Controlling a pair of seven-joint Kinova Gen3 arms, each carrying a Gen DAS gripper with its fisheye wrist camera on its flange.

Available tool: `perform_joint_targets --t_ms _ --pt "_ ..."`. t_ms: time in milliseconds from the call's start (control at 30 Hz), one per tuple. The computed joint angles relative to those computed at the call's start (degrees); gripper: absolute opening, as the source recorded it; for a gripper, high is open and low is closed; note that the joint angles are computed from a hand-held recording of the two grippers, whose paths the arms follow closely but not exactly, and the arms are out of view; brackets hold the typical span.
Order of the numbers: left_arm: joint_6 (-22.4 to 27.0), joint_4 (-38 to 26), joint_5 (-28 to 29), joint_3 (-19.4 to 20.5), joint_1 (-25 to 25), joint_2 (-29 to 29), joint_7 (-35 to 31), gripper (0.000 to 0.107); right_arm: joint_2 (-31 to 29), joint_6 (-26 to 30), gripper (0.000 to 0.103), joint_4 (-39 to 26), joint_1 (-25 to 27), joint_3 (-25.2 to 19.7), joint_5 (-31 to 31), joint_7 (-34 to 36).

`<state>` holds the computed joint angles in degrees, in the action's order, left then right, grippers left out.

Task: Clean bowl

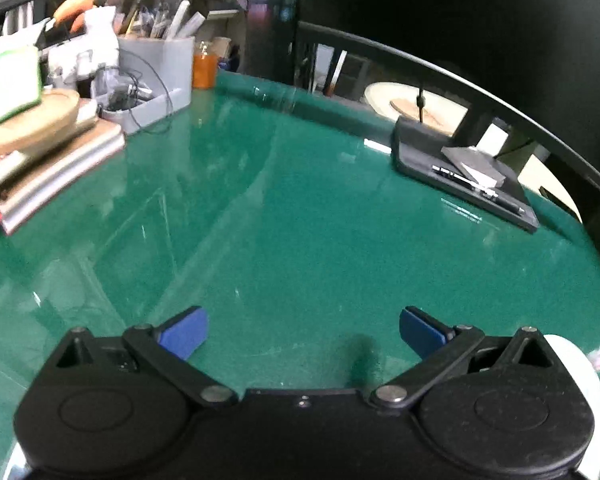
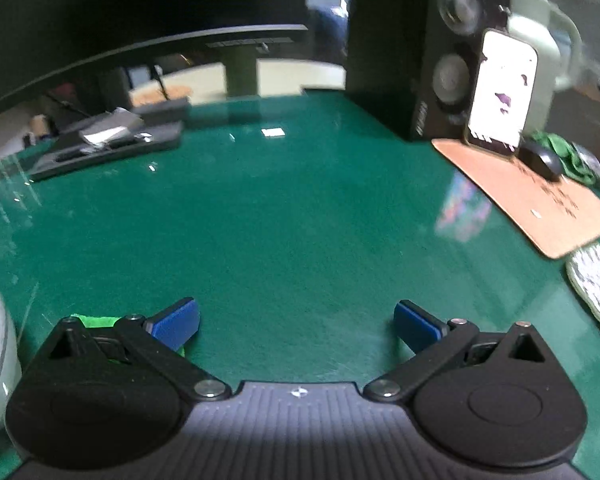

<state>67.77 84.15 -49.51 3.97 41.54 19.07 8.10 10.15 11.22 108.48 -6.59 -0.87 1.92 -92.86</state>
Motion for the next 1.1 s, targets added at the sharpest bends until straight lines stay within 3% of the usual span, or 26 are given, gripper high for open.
perform_joint_targets --t_ms 67,233,1100 --pt "1.07 -0.35 -1.97 -0.16 1.1 1.34 -0.24 0.103 -0.2 -1.63 0.103 0.89 1.94 -1.84 -1.48 2.01" --pt "5.9 -4.15 -3.67 -1.04 3.37 5.64 -3.77 0.103 -0.17 -0.79 0.103 0.08 1.16 -1.06 -1.67 1.99" --pt "5.0 -3.75 -3.08 -2.14 3.89 5.32 -4.2 0.103 -0.17 -0.45 0.103 0.06 1.11 -0.96 -2.7 3.09"
